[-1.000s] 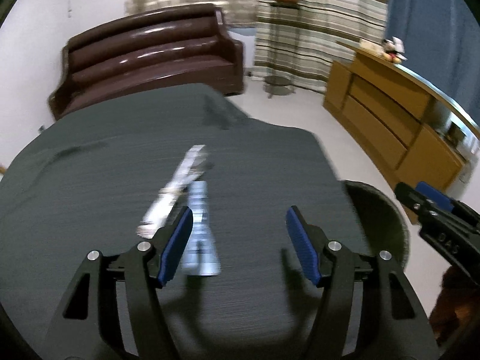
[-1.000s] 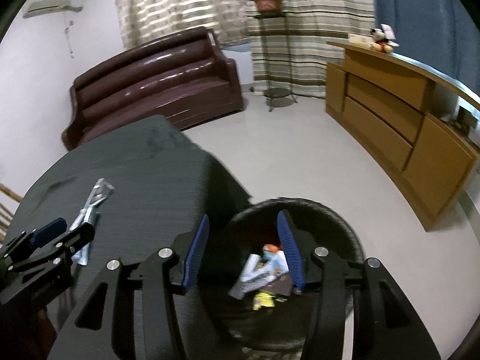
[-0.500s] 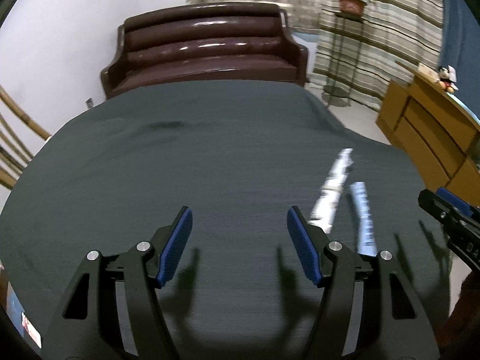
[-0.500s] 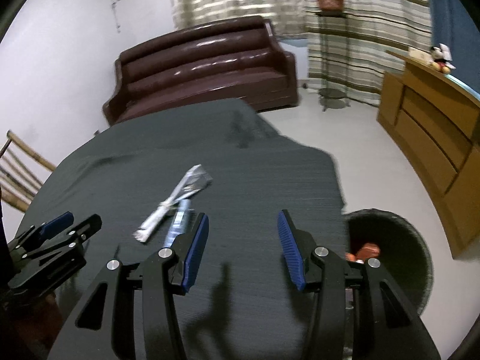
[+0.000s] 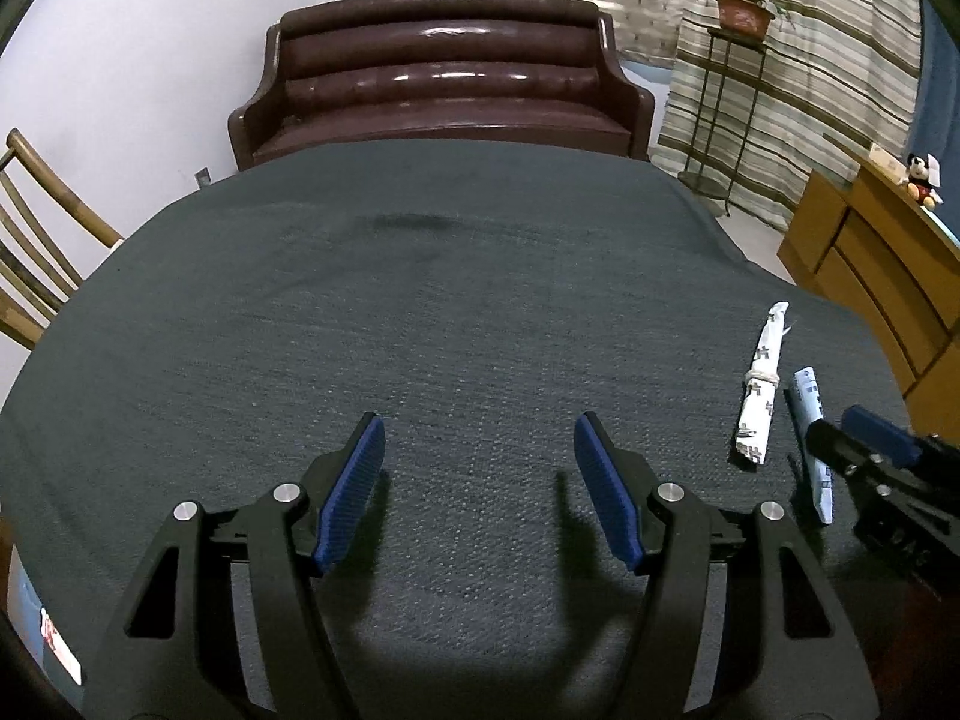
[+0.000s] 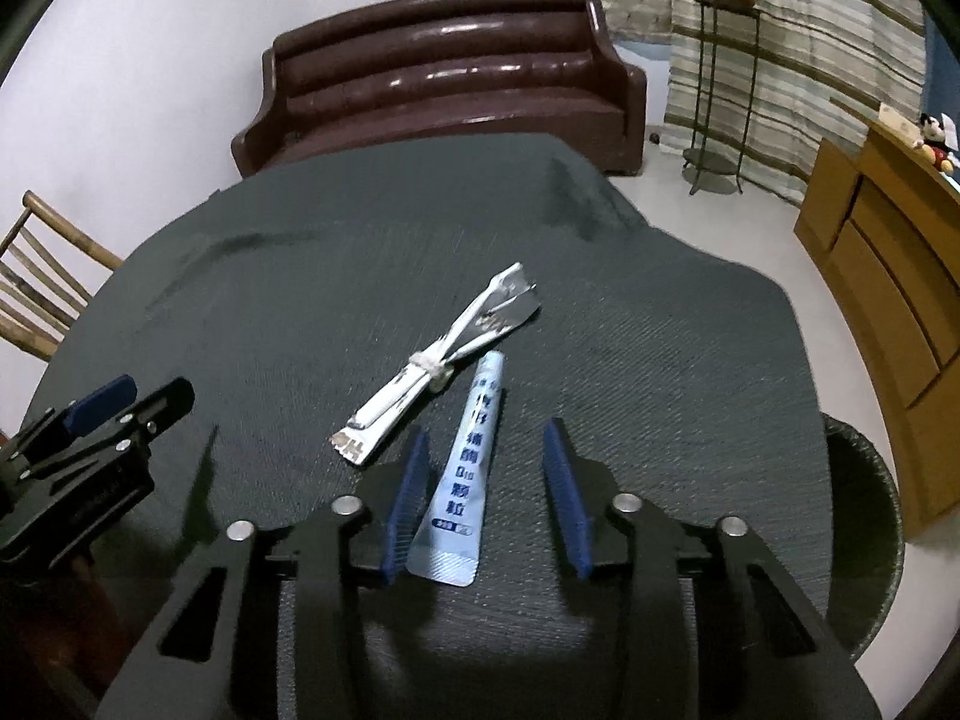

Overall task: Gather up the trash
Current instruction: 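Move both grippers back over the remaining packets on the table, then grasp the blue-white sachet with the right gripper and lift it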

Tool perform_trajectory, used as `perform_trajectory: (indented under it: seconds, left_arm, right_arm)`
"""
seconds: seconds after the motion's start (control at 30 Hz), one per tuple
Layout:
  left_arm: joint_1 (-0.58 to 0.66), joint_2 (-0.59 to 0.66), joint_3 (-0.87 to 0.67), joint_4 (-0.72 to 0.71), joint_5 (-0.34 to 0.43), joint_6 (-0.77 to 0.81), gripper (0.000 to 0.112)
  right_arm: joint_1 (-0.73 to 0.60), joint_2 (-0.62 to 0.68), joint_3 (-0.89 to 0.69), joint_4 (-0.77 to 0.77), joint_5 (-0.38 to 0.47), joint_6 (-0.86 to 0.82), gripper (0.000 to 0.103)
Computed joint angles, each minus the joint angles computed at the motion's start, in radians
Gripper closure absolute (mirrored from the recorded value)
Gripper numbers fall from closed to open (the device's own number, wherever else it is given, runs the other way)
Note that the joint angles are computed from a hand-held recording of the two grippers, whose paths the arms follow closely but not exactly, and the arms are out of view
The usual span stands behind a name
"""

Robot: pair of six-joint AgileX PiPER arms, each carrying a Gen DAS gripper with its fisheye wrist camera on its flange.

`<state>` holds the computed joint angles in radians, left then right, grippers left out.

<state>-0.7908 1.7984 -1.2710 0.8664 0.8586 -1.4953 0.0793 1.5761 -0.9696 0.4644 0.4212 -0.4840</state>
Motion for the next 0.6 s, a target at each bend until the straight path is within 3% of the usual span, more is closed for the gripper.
perform_trajectory:
  seconds: [0.17,0.6]
  left_arm:
    - [0.004,0.011,-0.008,-0.008,-0.027,0.015,0.048]
    - [-0.021,0.133,-0.193,-0.073,-0.057,0.138,0.048]
  right_arm:
    - [0.006,0.021,-0.009,-0.008,0.032,0.002,0.085]
    - [-0.089,0.008,-0.014,0.058,0.017,-0.06,0.086]
